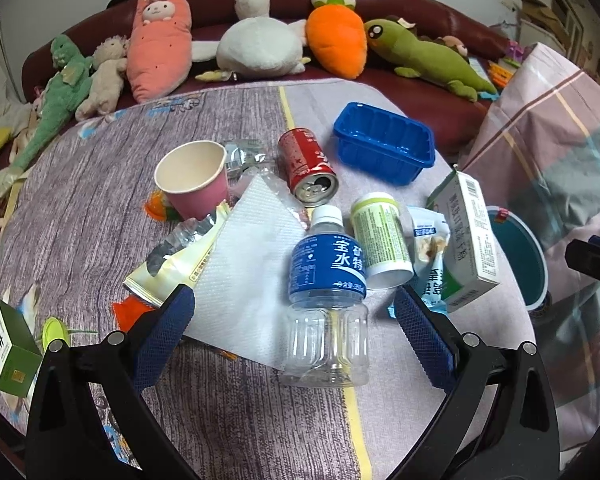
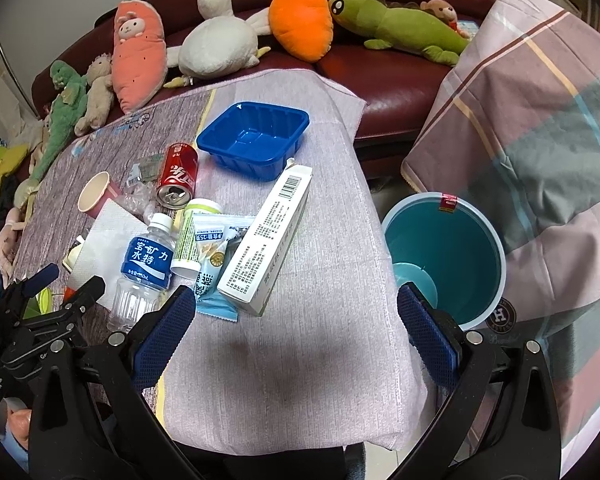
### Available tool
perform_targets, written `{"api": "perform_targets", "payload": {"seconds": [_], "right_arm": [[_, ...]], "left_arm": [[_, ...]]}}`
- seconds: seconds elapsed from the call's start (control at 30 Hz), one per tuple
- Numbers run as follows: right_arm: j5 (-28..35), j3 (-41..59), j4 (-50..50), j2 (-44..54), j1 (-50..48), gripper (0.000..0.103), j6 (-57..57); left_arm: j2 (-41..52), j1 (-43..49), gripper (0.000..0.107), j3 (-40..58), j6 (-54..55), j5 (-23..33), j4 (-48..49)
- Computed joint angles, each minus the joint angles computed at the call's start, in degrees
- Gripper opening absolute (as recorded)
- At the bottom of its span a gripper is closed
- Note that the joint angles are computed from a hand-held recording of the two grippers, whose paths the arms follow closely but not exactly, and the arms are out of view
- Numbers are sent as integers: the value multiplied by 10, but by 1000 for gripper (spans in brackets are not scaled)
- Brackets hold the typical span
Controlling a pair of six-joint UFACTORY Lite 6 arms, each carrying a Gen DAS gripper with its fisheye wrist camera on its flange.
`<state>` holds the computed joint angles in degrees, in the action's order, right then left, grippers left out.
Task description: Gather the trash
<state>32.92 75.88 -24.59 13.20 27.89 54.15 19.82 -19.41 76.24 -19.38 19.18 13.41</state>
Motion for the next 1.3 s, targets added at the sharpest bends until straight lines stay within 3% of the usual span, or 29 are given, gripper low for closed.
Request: {"api": "perform_targets", "payload": {"seconds": [0.33,0.43,0.63,0.67,0.83,0.97,1.03,1.2,1.3], "right_arm": [[11,-1,-24,-14,-3,97,11],[-1,-9,-18,-19,-9,97,7],[-40,-22,39,2,-32,97,-33],[-47,-23,49,6,-36,97,-41],[-63,-24,106,27,-57,97,-93],[-60,13,164,61,-77,97,-155],[-49,43,169,81,-78,93,-164],[-11,171,228,180,-90,67,-230],[22,262,278,252,-97,63,-271]], "left_arm": [[-27,11,99,0,46,-11,-7],[-22,16,99,5,107,-8,-58],[50,-1,99,38,162,25,-97],[69,-5,98,50,154,32,-87],[165,-10,69,139,210,87,-127],[188,-17,67,165,234,100,-143],[203,-17,68,181,246,108,-150],[257,3,71,240,294,146,-210],[285,21,70,266,342,161,-275]]}}
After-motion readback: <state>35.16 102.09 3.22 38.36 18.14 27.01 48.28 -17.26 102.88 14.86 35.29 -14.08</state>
